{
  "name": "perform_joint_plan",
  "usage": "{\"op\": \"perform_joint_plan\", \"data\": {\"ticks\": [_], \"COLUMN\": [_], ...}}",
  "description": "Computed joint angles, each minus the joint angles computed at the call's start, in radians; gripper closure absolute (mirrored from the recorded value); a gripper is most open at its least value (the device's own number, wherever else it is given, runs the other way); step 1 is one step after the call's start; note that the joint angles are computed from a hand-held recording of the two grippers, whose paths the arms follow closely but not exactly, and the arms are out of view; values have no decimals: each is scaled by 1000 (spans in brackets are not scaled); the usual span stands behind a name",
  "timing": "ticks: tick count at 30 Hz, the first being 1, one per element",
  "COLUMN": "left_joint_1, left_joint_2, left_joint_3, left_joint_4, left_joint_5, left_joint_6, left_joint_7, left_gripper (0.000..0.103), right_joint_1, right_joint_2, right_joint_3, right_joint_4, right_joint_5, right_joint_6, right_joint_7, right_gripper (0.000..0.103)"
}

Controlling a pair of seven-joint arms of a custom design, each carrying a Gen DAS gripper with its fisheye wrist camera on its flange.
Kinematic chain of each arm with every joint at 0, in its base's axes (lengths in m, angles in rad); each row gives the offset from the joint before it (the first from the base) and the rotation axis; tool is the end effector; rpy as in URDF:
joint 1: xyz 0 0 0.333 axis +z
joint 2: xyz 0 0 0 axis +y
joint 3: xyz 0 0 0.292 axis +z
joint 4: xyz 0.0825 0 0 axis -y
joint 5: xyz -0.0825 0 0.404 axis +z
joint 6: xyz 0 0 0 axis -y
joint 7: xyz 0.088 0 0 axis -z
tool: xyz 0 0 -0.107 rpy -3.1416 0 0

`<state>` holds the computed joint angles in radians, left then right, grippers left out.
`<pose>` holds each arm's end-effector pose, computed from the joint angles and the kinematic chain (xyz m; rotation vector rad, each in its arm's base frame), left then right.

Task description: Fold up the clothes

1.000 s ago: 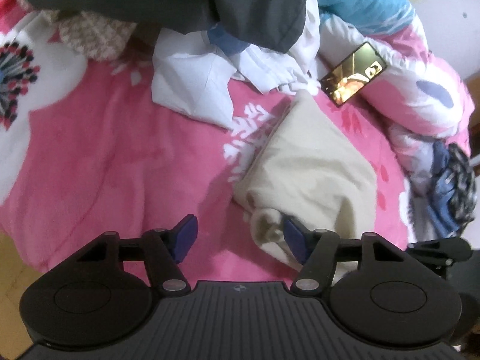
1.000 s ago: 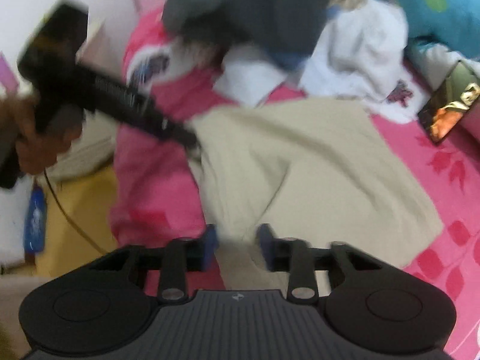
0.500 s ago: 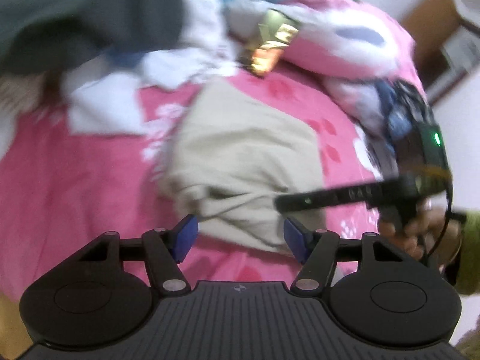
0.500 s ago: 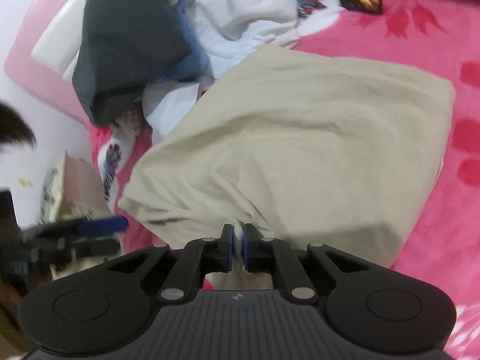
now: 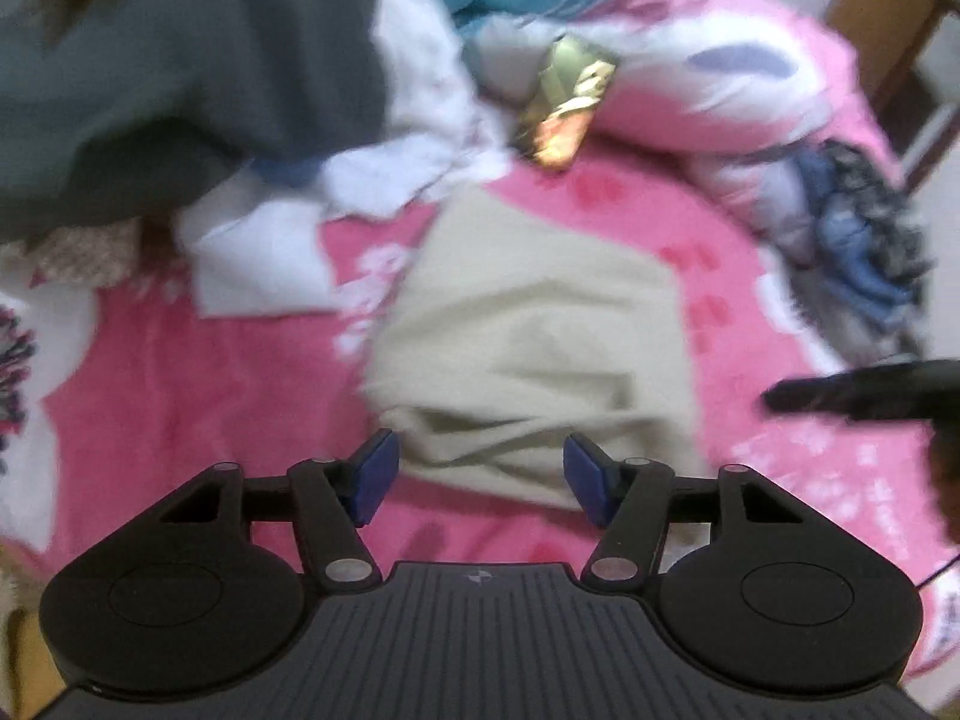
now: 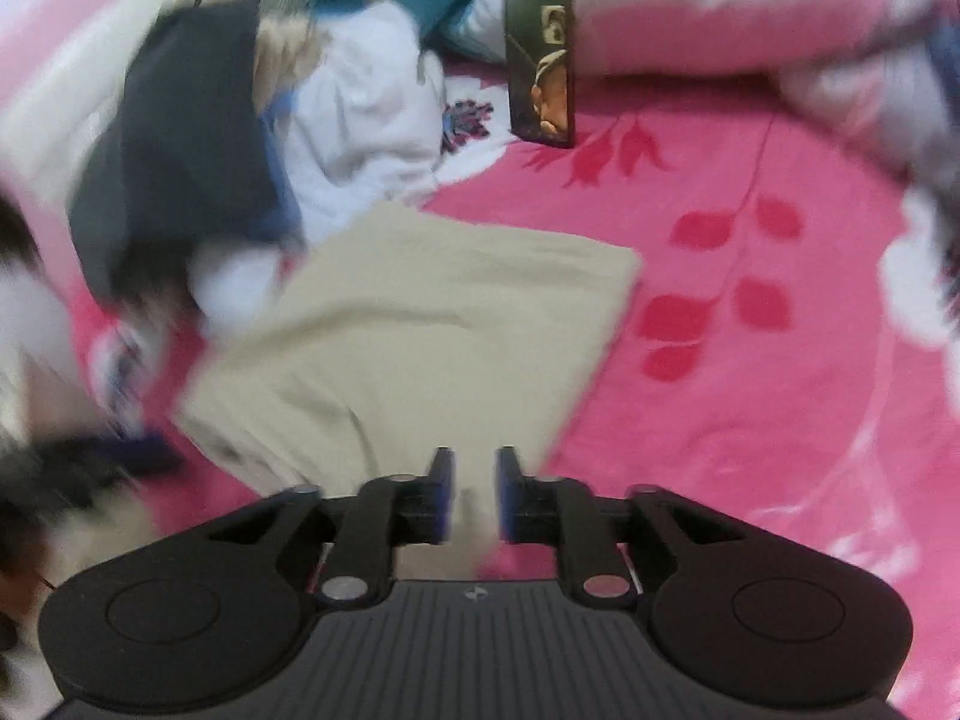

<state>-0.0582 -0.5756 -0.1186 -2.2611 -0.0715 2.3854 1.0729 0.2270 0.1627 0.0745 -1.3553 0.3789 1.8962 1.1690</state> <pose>0.4494 -0.0917 0.6313 -2.2141 1.5474 -0.8825 0.6127 0.2142 0.6503 -2.3292 1.1595 -0.0217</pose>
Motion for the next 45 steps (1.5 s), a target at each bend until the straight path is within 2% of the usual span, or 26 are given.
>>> {"op": "perform_joint_plan", "data": {"ticks": [1,2,5,8,9,11,15,18,20,21,25,28,32,35,45], "left_joint_1": [-21,-41,-94,-83,-68,-43,-32,-30,-26,-25,-14,-9,-8,-11,-20], "left_joint_2": [17,35,97,185,207,248,269,291,327,348,446,506,574,608,702], "left_joint_3": [10,19,40,10,-6,-31,-24,-16,-15,-15,-12,-14,-19,-23,-28], "left_joint_4": [5,10,36,80,95,125,151,193,249,283,435,526,623,675,809], "left_joint_5": [-15,-33,-93,-70,-38,26,29,6,-4,-7,-24,-25,-15,3,33], "left_joint_6": [26,52,119,152,144,121,57,-7,-78,-116,-279,-377,-476,-527,-636], "left_joint_7": [34,71,190,234,231,221,197,185,170,162,120,89,62,50,48], "left_gripper": [42,42,42,42,42,42,42,42,42,42,43,43,43,44,44], "right_joint_1": [4,8,16,20,20,20,19,26,34,40,55,59,71,59,31], "right_joint_2": [-30,-60,-98,-103,-106,-111,-118,-90,-78,-76,-75,-60,-17,41,78], "right_joint_3": [1,1,-4,-9,-11,-13,-14,-8,-1,4,18,24,24,19,23], "right_joint_4": [-41,-81,-133,-134,-134,-136,-139,-101,-92,-93,-113,-109,-116,-53,-16], "right_joint_5": [-17,-33,-60,-85,-94,-102,-111,-108,-106,-117,-82,-22,-46,-20,32], "right_joint_6": [28,56,88,89,91,97,105,63,40,33,28,4,14,-35,-68], "right_joint_7": [-18,-35,-27,19,33,37,37,69,71,60,-28,-90,-57,19,92], "right_gripper": [44,37,26,20,18,1,0,8,29,32,70,82,83,83,83]}}
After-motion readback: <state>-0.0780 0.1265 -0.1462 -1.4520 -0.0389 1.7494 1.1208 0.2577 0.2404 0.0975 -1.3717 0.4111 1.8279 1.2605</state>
